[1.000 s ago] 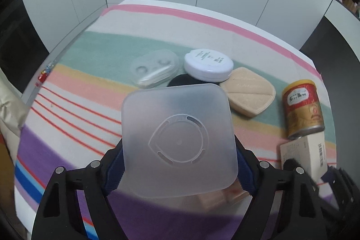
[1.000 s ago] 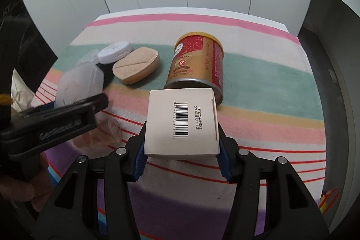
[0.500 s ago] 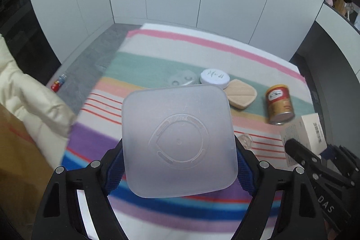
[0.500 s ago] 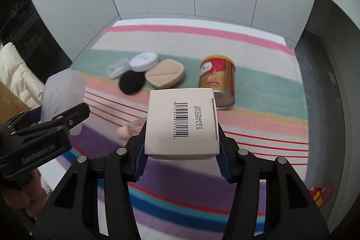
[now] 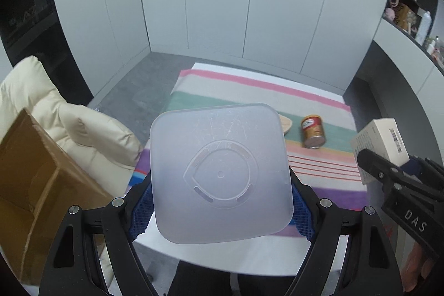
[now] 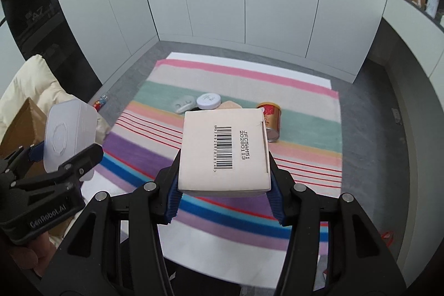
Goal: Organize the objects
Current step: 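Carry the plastic case and barcode box over the cardboard box with both tools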
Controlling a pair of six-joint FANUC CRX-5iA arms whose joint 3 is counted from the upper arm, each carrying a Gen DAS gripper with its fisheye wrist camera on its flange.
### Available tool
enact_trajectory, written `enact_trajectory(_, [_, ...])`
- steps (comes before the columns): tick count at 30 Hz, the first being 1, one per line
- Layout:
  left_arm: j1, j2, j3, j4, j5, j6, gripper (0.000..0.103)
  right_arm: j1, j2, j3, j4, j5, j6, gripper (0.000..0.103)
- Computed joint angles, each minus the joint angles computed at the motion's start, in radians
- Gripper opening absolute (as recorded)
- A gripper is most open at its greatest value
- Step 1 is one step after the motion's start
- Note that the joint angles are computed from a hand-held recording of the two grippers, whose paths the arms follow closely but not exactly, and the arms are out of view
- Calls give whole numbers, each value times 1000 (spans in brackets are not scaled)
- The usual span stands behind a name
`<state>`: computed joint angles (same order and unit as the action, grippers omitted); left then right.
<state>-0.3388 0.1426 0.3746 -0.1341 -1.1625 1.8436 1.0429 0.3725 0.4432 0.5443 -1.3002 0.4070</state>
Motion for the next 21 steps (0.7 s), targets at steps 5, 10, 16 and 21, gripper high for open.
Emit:
enact_trajectory(5, [7,-92,-62,15,6,-1,83,50,-21,17,29,-45,-55,54])
enact_trajectory(10, [27,-187,-136,30,30,-37,84,108,-19,42,66,-98,-80,54])
enact_trajectory(16, [89,-258,-221,63,53,-61,84,145,-20,28,94,-82,-73,54])
enact_trajectory(21, [117,-299,-269,31,94,-79,84,145,9,63,80,-68,-59,54])
